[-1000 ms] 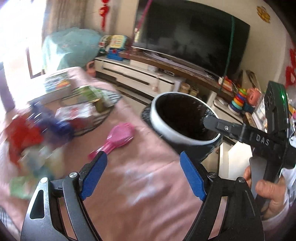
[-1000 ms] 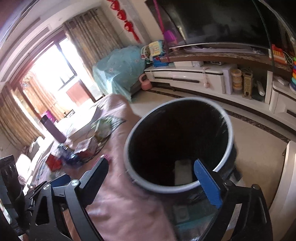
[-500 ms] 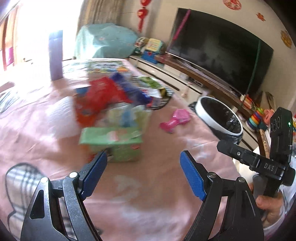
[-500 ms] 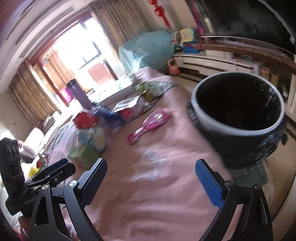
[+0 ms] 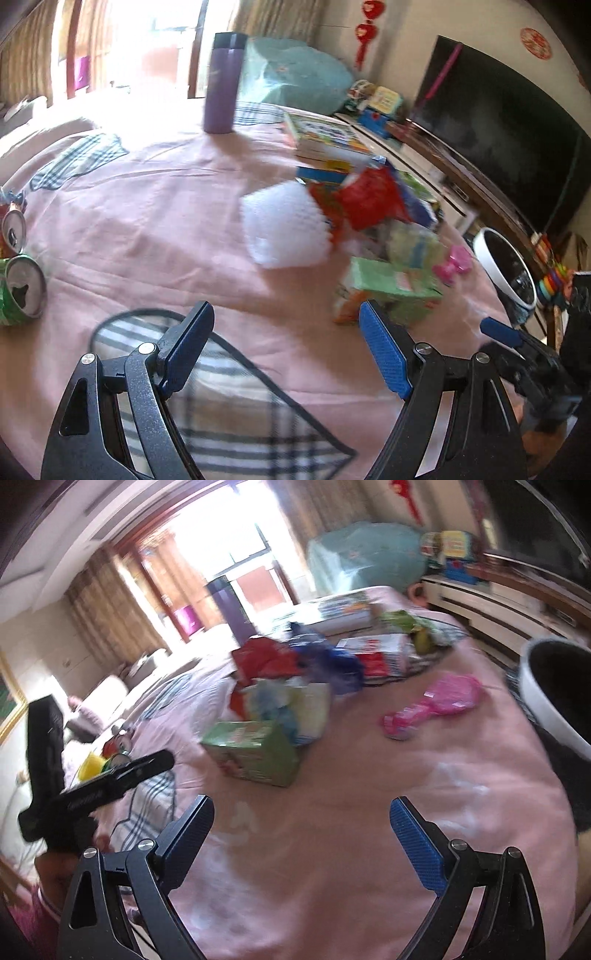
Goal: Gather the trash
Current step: 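Move both open tools back over the trash on the table, then grasp the white mesh foam net with the left tool while the right tool grasps the green carton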
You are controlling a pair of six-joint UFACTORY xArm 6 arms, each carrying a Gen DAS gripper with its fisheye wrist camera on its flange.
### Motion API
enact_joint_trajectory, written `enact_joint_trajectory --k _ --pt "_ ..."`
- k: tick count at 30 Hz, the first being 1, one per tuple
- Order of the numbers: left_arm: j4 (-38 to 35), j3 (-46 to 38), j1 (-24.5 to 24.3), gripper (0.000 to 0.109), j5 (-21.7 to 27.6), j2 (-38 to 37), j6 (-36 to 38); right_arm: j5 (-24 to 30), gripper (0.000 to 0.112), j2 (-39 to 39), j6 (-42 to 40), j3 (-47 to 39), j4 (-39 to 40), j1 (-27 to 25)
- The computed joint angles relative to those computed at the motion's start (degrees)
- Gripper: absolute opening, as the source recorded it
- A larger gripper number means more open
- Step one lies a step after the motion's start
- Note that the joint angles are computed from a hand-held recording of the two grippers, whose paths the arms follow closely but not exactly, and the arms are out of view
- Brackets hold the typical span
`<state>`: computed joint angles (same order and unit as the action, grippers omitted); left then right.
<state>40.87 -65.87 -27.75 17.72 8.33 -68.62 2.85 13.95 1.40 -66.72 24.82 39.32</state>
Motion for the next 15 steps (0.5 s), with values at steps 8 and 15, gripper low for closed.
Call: enact_joint_trajectory --k 8,15 --pt "-7.77 -7.01 2.38 0.083 0.79 6.17 10.94 4.46 0.095 6.59 -5.10 -9.88 0.86 1.20" --pt "-23.82 -13.43 2.99 0.053 -1.82 13.24 28.53 8.77 0.091 12.30 -3.89 -18.00 -2.35 0.99"
